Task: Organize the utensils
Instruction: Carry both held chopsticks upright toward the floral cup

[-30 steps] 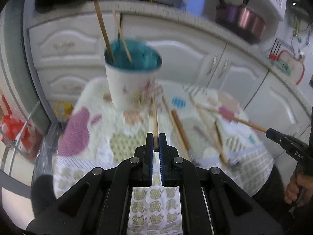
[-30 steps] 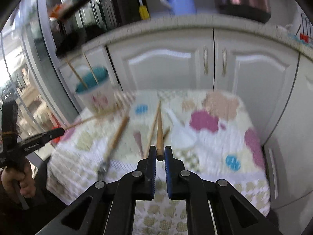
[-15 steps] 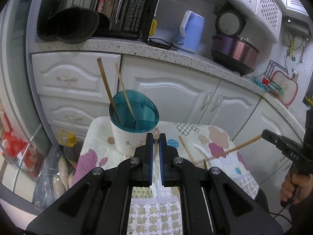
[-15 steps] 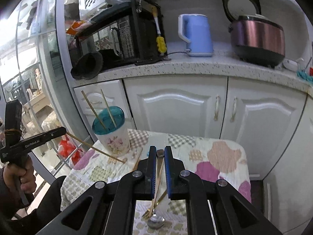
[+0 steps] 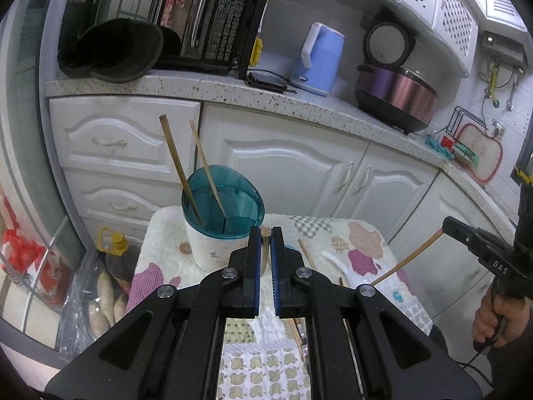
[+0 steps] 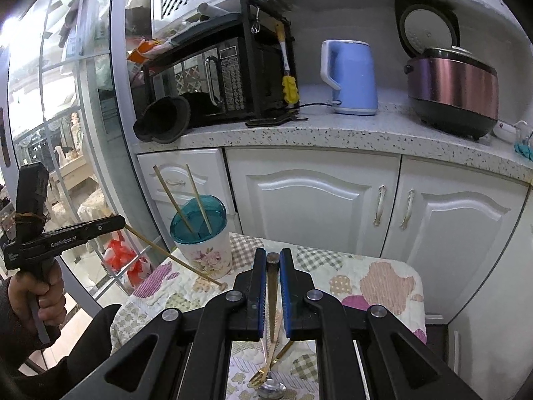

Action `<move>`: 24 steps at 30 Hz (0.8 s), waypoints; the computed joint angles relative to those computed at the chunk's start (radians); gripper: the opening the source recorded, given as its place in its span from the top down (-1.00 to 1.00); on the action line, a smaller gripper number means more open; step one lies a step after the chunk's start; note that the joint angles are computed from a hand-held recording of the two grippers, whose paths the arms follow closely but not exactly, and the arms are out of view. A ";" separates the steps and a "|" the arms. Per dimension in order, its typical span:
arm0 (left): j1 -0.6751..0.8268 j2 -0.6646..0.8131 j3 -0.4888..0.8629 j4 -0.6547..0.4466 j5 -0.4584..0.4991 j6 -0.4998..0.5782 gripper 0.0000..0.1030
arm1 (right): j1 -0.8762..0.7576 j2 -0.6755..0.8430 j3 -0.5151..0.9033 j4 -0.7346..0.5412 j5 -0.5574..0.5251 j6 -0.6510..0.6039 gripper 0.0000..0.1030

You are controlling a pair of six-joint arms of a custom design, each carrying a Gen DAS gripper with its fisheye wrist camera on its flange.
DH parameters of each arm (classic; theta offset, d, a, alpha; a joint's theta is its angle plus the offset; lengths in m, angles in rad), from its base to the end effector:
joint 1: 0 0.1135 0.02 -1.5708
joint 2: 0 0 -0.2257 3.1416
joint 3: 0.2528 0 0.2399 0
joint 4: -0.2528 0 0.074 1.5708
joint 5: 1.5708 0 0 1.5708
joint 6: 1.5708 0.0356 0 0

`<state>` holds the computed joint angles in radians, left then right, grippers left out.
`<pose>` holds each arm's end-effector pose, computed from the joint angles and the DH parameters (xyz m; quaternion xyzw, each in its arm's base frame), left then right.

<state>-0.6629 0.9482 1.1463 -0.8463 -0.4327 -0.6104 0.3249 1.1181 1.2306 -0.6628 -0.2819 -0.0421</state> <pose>0.1582 -0.1046 0.3372 -0.0726 0.8768 -0.1039 0.4638 0.2220 0.0852 0.3456 -0.2251 0.8369 0.1895 0.4615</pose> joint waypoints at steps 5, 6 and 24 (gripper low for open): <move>0.023 0.039 0.032 -0.046 0.017 -0.021 0.92 | 0.007 0.021 0.025 -0.010 0.000 -0.015 0.87; 0.027 0.042 0.031 -0.050 0.021 -0.026 0.92 | 0.010 0.025 0.031 -0.015 0.004 -0.017 0.87; 0.109 0.034 0.093 -0.123 0.132 0.008 0.92 | 0.052 0.194 0.217 -0.098 -0.011 -0.034 0.87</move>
<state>-0.5544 0.9825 1.2394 -0.9694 -0.3003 -0.6020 0.3769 1.3118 1.4481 -0.7611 -0.2929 -0.0763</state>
